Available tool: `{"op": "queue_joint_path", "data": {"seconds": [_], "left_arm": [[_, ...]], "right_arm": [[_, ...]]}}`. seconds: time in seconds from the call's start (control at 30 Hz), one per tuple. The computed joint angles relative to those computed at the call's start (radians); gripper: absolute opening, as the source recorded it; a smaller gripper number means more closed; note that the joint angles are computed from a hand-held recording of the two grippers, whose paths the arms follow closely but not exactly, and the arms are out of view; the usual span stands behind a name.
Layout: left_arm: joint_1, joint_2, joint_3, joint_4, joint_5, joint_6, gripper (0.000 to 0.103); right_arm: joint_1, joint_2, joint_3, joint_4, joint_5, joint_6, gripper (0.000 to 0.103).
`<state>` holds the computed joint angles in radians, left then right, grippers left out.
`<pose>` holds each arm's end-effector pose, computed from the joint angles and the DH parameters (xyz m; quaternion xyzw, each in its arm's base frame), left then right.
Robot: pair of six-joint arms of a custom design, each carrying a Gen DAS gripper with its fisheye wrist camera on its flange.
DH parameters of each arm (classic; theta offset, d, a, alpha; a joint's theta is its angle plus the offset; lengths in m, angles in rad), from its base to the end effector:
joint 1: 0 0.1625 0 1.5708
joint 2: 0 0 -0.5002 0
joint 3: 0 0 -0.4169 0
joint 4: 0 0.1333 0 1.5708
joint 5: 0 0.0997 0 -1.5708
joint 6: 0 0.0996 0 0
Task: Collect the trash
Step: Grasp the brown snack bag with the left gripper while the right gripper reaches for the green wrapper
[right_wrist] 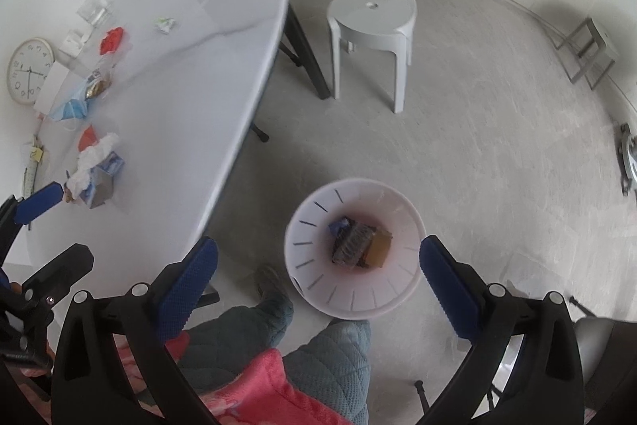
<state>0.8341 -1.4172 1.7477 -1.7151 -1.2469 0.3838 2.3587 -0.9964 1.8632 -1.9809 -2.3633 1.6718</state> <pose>-0.2482 -0.5192 0.4103 0.5349 0.8245 0.0621 0.1742 0.4695 -0.3792 0.1579 -0.3053 -0.8496 0.2845 0.3225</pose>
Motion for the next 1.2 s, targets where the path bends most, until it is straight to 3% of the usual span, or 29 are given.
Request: {"op": "queue_joint_path", "data": {"seconds": [0.57, 0.97, 1.07, 1.2], "left_arm": [[0.278, 0.123, -0.291, -0.101, 0.264, -0.126, 0.095], [0.368, 0.246, -0.383, -0.173, 0.326, -0.235, 0.094], [0.380, 0.273, -0.396, -0.192, 0.349, -0.262, 0.090], [0.396, 0.310, -0.432, -0.160, 0.365, -0.321, 0.073]], "right_arm": [[-0.091, 0.278, -0.383, -0.163, -0.030, -0.578, 0.101], [-0.150, 0.400, -0.575, -0.218, 0.001, -0.818, 0.101], [-0.162, 0.411, -0.597, -0.226, -0.003, -0.870, 0.101], [-0.181, 0.413, -0.609, -0.210, -0.017, -0.905, 0.101]]}}
